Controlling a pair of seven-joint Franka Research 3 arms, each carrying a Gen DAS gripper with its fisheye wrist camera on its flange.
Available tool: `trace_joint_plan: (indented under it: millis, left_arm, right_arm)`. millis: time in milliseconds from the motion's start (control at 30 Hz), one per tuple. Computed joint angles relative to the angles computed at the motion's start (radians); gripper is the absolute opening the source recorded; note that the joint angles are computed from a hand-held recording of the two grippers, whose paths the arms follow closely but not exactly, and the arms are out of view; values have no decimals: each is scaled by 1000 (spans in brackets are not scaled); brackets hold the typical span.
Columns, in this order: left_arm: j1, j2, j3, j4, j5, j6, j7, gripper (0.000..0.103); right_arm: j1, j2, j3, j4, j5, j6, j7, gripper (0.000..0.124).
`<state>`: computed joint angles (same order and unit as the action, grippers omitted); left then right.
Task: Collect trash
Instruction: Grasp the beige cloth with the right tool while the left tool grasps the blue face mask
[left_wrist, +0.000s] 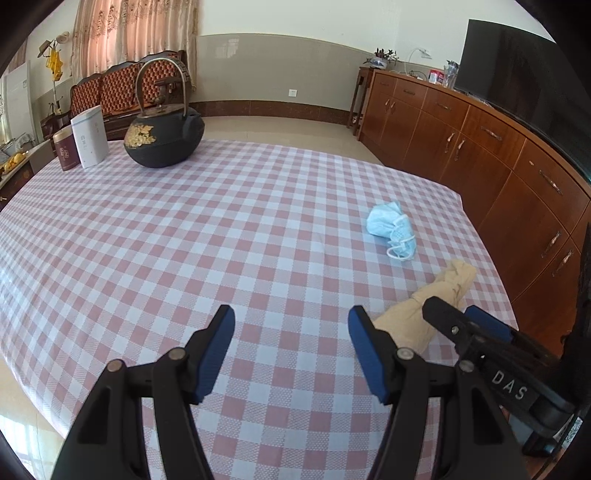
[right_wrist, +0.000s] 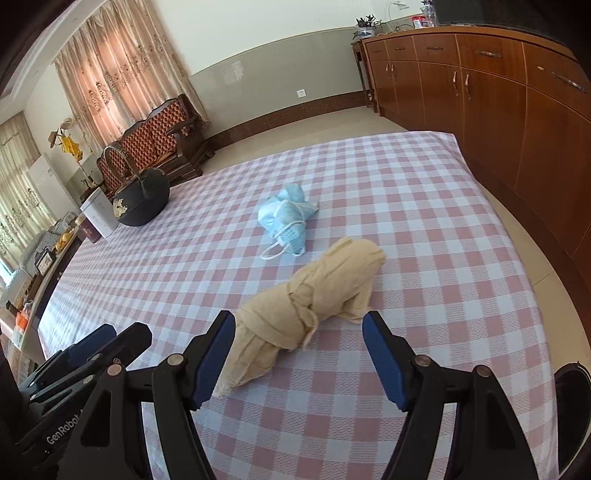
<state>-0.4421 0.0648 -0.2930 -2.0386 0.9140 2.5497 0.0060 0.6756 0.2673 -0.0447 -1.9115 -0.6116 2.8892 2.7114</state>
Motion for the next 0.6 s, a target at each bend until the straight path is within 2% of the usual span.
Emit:
trace_joint_plan:
  millis: [267, 600]
  left_arm:
    - [4, 26, 8, 11, -4, 34, 11, 65]
    - [-34, 136, 30, 137, -28, 61, 84, 65]
  right_arm:
    - [20, 68, -6, 90, 20, -107, -37, 73]
    - [-39, 21, -30, 29, -47, -115, 1, 73]
